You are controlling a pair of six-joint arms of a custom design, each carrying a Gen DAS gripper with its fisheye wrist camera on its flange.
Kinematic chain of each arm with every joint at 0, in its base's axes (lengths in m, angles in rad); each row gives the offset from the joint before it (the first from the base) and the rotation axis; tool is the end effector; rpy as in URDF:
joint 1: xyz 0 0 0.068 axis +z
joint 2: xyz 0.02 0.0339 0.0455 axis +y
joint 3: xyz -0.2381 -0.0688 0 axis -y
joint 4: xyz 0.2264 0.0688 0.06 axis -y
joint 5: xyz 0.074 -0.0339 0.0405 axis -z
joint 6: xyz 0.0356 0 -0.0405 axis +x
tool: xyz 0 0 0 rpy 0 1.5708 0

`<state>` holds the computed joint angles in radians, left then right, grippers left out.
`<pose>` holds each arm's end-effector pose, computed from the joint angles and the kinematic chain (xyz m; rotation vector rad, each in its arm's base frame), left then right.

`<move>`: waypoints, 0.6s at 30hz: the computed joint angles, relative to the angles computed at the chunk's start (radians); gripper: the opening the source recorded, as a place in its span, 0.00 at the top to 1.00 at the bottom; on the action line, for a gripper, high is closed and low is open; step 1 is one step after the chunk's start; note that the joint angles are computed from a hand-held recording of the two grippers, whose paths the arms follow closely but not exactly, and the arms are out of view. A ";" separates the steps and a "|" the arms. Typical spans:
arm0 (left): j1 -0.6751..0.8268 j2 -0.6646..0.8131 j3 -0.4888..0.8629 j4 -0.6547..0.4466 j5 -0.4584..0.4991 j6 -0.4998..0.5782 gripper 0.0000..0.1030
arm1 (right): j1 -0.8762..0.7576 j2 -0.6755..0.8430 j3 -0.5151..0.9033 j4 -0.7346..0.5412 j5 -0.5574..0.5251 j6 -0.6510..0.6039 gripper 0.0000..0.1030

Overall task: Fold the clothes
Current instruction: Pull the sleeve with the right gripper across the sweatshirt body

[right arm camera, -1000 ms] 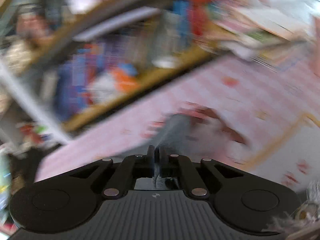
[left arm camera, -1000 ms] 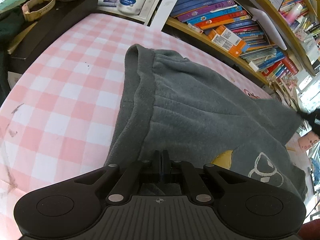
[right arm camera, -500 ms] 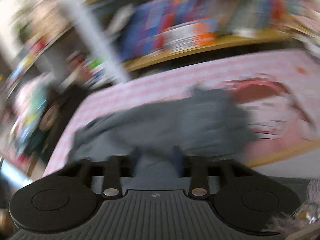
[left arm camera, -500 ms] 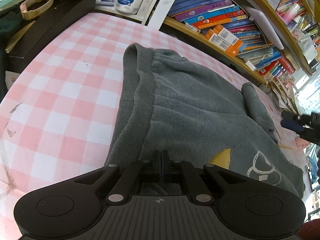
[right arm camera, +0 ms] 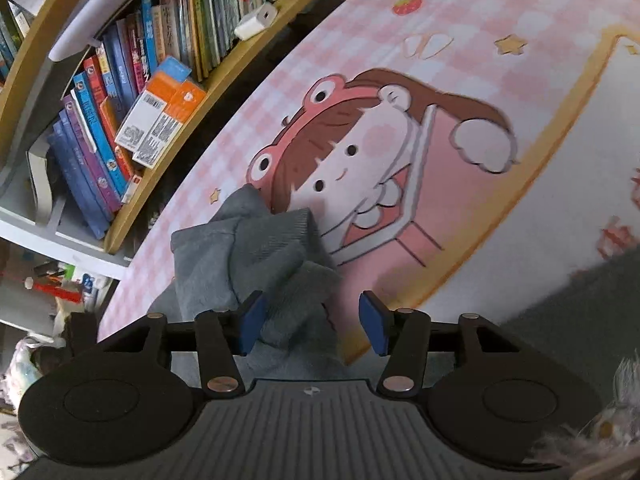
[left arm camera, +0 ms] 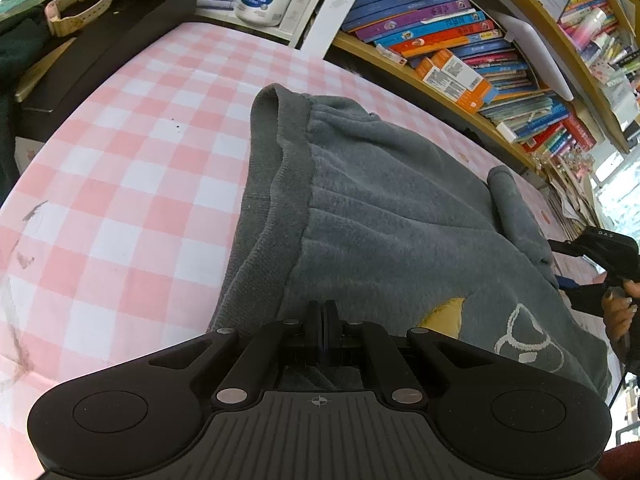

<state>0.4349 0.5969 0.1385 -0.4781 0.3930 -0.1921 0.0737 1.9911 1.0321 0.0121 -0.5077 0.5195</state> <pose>0.1109 0.0365 0.1149 -0.6013 2.3721 -0.3855 0.3555 0.0436 0.0947 0.3564 2.5397 0.8750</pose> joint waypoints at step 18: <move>-0.366 0.059 0.084 -0.043 -0.378 -0.286 0.96 | -0.188 0.322 0.551 -0.152 0.357 -0.583 0.68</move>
